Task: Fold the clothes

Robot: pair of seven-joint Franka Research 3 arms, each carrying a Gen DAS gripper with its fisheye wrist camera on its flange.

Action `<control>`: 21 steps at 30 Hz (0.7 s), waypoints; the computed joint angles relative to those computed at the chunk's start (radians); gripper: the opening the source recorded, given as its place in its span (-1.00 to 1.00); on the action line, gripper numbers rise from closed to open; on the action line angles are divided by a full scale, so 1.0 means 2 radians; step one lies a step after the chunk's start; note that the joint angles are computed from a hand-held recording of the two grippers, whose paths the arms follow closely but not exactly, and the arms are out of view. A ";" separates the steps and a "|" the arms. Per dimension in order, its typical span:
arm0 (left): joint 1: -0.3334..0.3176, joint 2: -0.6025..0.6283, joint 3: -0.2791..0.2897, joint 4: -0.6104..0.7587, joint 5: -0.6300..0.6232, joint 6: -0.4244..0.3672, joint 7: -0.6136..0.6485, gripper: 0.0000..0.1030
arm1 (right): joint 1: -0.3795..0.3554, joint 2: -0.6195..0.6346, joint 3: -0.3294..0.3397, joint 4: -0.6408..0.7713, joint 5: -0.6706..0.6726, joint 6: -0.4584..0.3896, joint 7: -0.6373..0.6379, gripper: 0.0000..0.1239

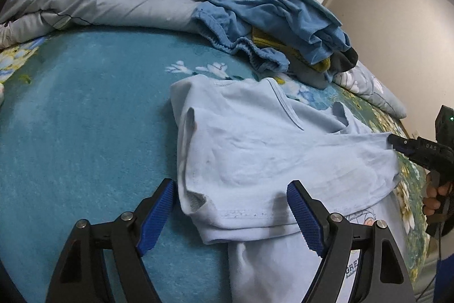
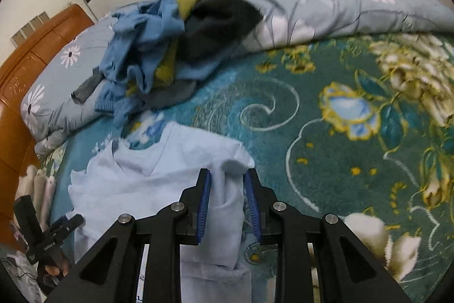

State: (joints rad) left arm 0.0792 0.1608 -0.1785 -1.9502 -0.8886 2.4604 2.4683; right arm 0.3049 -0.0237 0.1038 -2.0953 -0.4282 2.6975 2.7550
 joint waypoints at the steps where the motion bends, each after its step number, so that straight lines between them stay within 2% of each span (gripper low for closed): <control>1: -0.001 0.000 0.000 -0.001 0.003 0.002 0.000 0.61 | -0.001 0.003 -0.001 0.001 0.005 0.007 -0.005 -0.74; 2: -0.002 -0.001 0.000 -0.001 0.007 0.003 0.001 0.61 | -0.001 0.006 -0.002 0.002 0.006 0.015 -0.006 -0.93; 3: -0.002 -0.001 0.000 -0.002 0.010 0.005 0.001 0.61 | -0.001 0.011 -0.004 0.010 0.008 0.013 -0.010 -0.96; 10: -0.002 0.000 -0.001 -0.003 0.010 0.009 0.006 0.61 | 0.010 0.058 -0.020 0.075 0.000 -0.057 -0.033 -0.97; 12: -0.002 -0.001 -0.001 -0.002 0.014 0.008 0.000 0.61 | 0.012 0.064 -0.024 0.077 0.019 -0.058 -0.049 -0.96; 14: -0.001 -0.008 0.001 -0.005 0.016 0.005 -0.005 0.61 | 0.017 0.052 -0.029 0.065 0.011 -0.049 -0.039 -0.95; 16: -0.001 -0.023 0.002 -0.015 0.004 0.016 0.005 0.61 | 0.020 0.030 -0.030 0.053 -0.027 -0.048 -0.011 -0.92; 19: -0.005 -0.043 0.005 -0.023 -0.030 0.016 0.034 0.61 | 0.020 0.002 -0.015 0.045 -0.080 -0.065 0.003 -0.92; 21: -0.012 -0.054 0.009 -0.024 -0.052 0.007 0.052 0.61 | 0.018 -0.006 -0.005 0.034 -0.059 -0.050 -0.027 -0.92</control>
State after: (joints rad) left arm 0.0560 0.0534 -0.1605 -1.9972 -0.9917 2.4749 2.5732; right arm 0.3418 -0.0357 0.0931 -2.0277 -0.5454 2.5970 2.7002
